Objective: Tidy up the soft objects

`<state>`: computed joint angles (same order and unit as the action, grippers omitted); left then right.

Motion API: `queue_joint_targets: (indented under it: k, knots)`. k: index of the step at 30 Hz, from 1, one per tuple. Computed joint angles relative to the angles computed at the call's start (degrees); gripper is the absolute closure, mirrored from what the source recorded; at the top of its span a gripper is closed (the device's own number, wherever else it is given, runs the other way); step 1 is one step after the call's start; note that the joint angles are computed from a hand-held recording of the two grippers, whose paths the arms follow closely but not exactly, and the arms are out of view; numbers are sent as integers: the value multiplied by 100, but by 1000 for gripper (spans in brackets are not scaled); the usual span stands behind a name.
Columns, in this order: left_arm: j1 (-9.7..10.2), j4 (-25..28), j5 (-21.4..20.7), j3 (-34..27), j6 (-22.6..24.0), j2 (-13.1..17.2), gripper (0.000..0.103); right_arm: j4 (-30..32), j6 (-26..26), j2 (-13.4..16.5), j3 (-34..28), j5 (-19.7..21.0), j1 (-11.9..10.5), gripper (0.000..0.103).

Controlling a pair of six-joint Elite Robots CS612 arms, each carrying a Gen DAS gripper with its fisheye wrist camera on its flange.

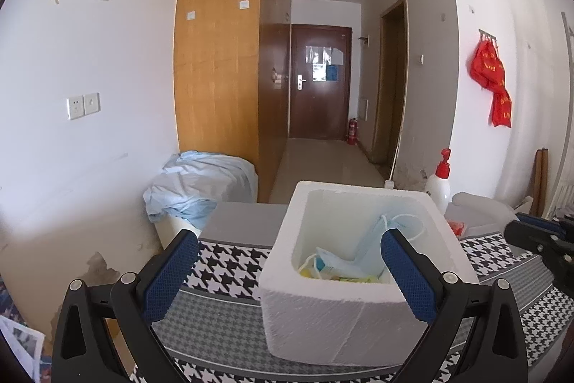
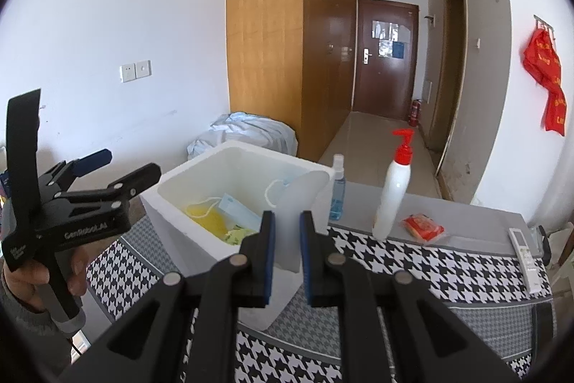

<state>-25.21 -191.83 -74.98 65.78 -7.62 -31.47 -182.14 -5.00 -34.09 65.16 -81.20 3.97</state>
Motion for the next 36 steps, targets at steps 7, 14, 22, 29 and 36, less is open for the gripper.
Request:
queue_joint_targets:
  k: [7,14,22,29,36]
  knots:
    - [3,-87,53,203,-9,-75,1,212,-26,97,-255,114,18,87]
    - [13,-167,138,356,-82,-129,1,429,-100,192,-489,193,46,87]
    - [7,-250,212,508,-86,-172,1,660,-231,304,-712,302,59,87]
    - [3,-266,210,600,-98,-201,1,959,-269,434,-986,380,73,87]
    - [9,-227,177,686,-141,-219,1,1139,-234,569,-1258,441,104,86]
